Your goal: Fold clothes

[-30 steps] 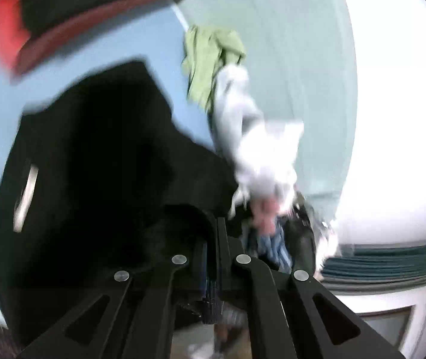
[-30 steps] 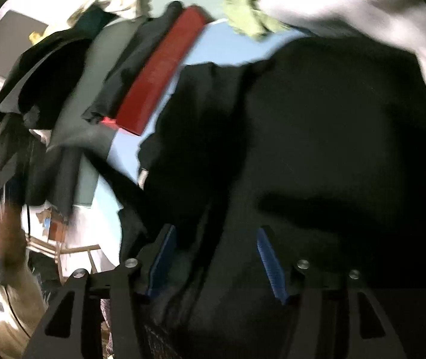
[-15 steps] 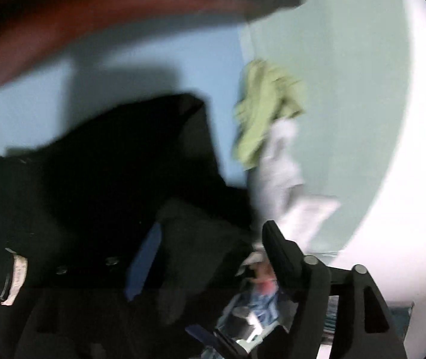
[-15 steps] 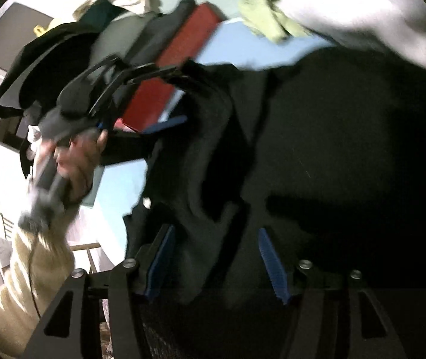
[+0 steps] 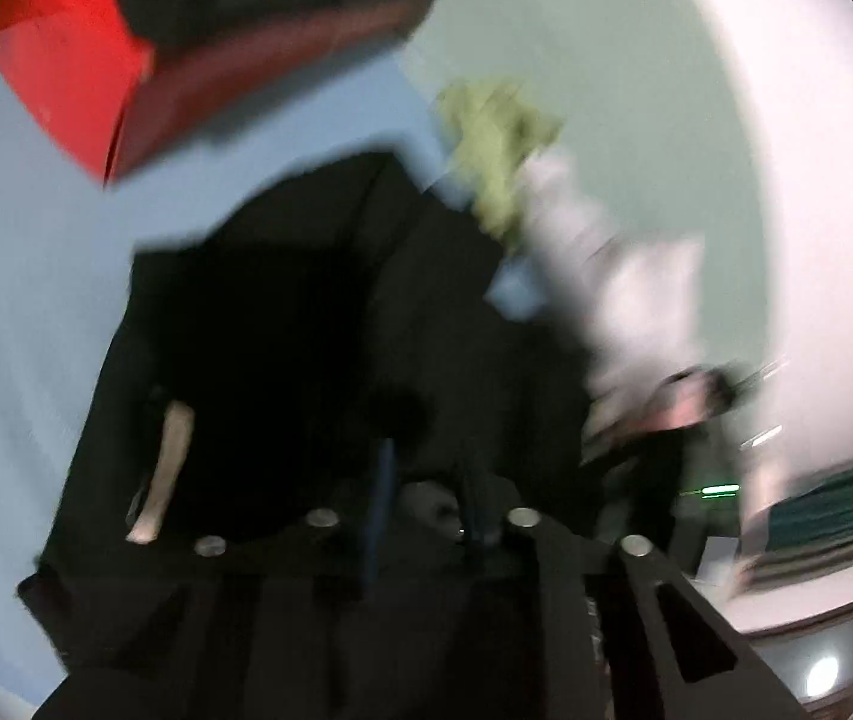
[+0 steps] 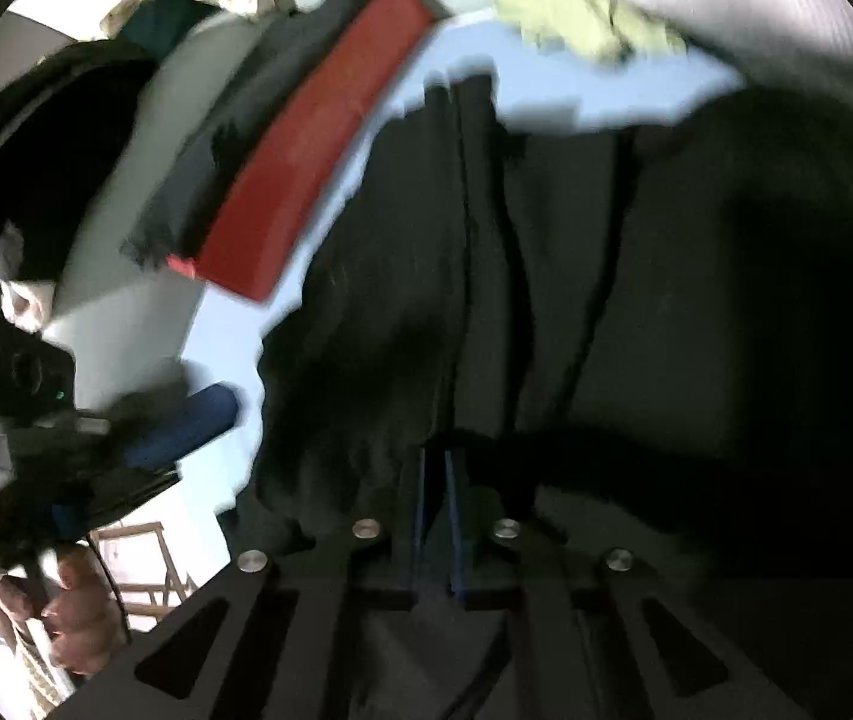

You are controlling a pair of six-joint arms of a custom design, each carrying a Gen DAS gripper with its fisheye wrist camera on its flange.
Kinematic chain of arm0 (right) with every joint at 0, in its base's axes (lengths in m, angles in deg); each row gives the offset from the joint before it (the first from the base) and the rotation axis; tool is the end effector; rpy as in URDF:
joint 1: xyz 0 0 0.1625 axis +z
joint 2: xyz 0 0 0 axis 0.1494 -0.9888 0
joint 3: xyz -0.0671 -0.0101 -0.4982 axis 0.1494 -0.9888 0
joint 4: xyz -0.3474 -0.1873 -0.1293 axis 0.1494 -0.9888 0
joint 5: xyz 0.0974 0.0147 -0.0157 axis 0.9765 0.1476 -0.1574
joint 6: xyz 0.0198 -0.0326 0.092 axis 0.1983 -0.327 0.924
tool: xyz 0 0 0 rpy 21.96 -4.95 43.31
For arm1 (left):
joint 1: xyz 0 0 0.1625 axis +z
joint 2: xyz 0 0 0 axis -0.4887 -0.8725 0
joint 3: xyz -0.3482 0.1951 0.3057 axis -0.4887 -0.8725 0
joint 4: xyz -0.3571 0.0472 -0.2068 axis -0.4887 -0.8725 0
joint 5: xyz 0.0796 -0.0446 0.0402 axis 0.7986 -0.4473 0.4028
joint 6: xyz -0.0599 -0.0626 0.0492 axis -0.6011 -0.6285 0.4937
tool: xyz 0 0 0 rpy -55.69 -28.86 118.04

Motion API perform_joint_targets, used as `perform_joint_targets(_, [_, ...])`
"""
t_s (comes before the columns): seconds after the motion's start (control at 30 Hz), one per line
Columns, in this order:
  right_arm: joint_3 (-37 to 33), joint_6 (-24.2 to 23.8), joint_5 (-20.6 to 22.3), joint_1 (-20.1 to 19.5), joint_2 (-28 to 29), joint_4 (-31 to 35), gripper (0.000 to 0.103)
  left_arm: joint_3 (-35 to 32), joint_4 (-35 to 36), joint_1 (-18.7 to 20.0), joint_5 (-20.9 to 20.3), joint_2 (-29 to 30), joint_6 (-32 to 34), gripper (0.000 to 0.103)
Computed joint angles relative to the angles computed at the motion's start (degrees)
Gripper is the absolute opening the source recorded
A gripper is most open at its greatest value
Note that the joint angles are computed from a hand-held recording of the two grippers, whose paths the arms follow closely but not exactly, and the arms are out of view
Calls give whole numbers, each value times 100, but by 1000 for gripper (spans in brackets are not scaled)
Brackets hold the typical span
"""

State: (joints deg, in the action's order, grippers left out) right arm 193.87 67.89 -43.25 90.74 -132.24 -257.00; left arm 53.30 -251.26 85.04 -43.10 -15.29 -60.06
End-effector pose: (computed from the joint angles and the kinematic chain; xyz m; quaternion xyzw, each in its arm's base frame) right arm 0.1773 -0.4926 0.1169 -0.0906 -0.9551 0.2434 0.1429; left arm -0.1816 -0.5476 0.1148 0.0143 0.9888 -0.1360 0.0595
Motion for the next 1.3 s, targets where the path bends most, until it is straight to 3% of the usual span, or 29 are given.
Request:
perform_joint_targets(0.03, [55, -163, -106, 38, 93, -263, 4, -60, 358, -81, 385, 97, 12, 13])
perform_joint_targets(0.07, [128, -224, 7, 17, 81, -444, 10, -56, 477, -142, 654, 168, 62, 11])
perform_joint_targets(0.1, [202, -265, 154, -14, 52, -603, 15, -7, 355, -178, 782, 201, 105, 11])
perform_joint_targets(0.17, [311, -47, 315, -15, -208, -607, 39, 93, 58, -211, 812, 166, 103, 11])
perform_joint_targets(0.2, [321, -28, 203, 52, -301, -643, 42, 189, -179, -237, 804, 116, 114, 11])
perform_joint_targets(0.3, [277, -492, -129, 316, -581, -728, 43, 589, -882, -363, 745, -126, 92, 16])
perform_joint_targets(0.37, [102, -799, -13, 412, -493, -678, 43, 902, -1287, -484, 712, -295, -11, 39])
perform_joint_targets(0.43, [-49, -906, 31, 392, -437, -361, 43, 1256, -1372, -621, 721, -553, -292, 50])
perform_joint_targets(0.5, [-265, -782, -191, 347, -302, 86, 41, 1504, -1120, -720, 846, -740, -493, 51])
perform_joint_targets(0.57, [-304, -244, -301, 197, -293, 431, 37, 1683, -729, -798, 930, -984, -707, 51])
perform_joint_targets(0.67, [317, 280, 758, -27, -602, -58, 41, 1945, -464, -801, 779, -1320, -919, 51])
perform_joint_targets(0.8, [1037, 443, 799, 202, -892, -41, 45, 2040, -622, -675, 375, -1302, -854, 51])
perform_joint_targets(0.97, [1705, 760, 1584, 300, -394, -781, 45, 2169, -690, -854, -51, -1357, -726, 51])
perform_joint_targets(1.13, [1448, 991, 1603, 355, 303, -755, 45, 2089, 508, -1221, 493, -1327, -1216, 51])
perform_joint_targets(1.3, [1433, 1165, 1559, 335, 480, -1216, 40, 2322, 51, -1300, 510, -1211, -1513, 47])
